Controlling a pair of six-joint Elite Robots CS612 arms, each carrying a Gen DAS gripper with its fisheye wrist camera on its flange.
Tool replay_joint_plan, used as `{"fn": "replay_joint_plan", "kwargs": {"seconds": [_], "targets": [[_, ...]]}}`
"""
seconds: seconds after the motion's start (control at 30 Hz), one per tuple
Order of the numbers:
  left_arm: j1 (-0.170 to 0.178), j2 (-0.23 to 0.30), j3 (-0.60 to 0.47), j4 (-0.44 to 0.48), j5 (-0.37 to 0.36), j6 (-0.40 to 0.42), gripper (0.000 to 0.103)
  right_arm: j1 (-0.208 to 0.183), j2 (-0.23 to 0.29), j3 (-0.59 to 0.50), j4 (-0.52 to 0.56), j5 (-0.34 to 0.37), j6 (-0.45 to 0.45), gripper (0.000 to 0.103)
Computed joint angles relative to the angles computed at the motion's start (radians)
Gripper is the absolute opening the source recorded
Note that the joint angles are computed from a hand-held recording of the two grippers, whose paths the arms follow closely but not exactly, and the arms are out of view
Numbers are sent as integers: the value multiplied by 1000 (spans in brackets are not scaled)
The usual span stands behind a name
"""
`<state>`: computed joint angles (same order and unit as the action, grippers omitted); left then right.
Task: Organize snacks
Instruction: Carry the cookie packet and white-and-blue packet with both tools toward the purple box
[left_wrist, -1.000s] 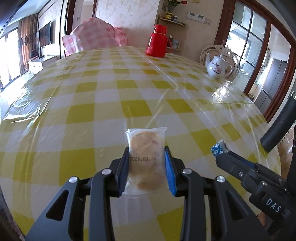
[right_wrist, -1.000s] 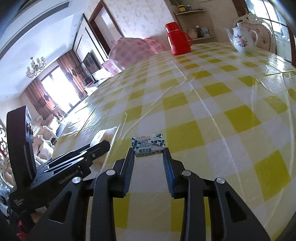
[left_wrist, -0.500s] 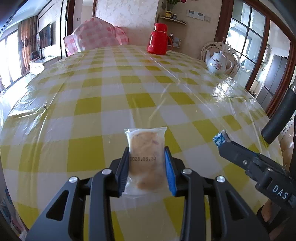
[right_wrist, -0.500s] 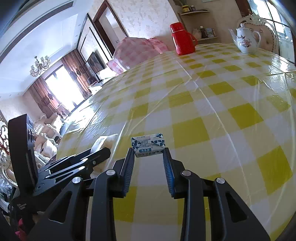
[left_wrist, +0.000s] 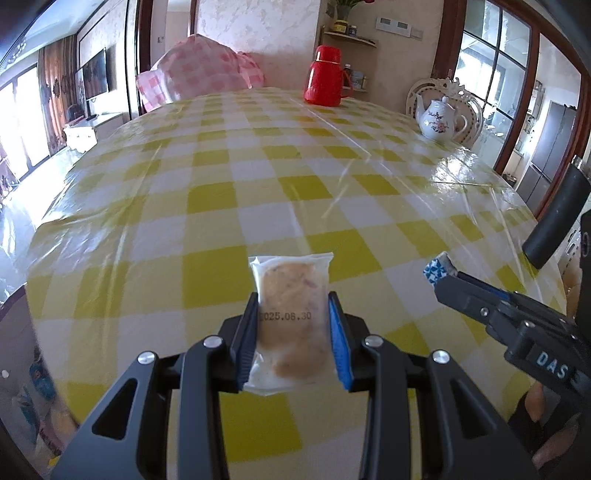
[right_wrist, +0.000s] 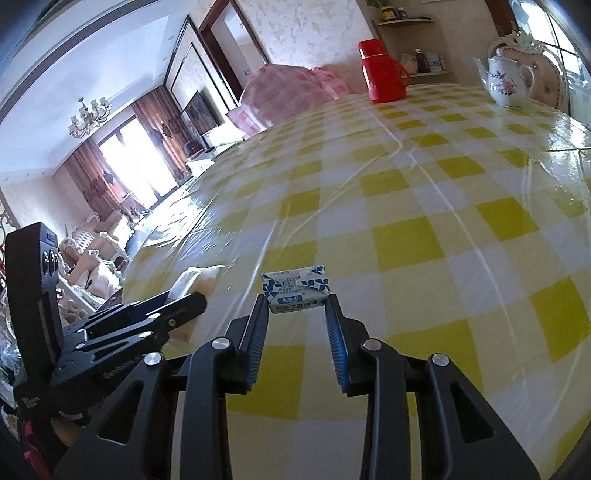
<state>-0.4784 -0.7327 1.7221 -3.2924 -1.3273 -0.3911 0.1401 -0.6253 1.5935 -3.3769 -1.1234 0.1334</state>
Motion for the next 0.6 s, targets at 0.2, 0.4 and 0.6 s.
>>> {"fn": "replay_joint_plan", "kwargs": {"seconds": [0.2, 0.4, 0.6], "targets": [[30, -57, 81, -46, -10, -26, 36, 17, -10, 11, 21, 33, -50, 32], [39, -102, 150, -50, 39, 27, 36, 40, -17, 7, 51, 34, -94, 32], [59, -136, 215, -53, 59, 41, 36, 80, -29, 1, 96, 35, -187, 32]]}}
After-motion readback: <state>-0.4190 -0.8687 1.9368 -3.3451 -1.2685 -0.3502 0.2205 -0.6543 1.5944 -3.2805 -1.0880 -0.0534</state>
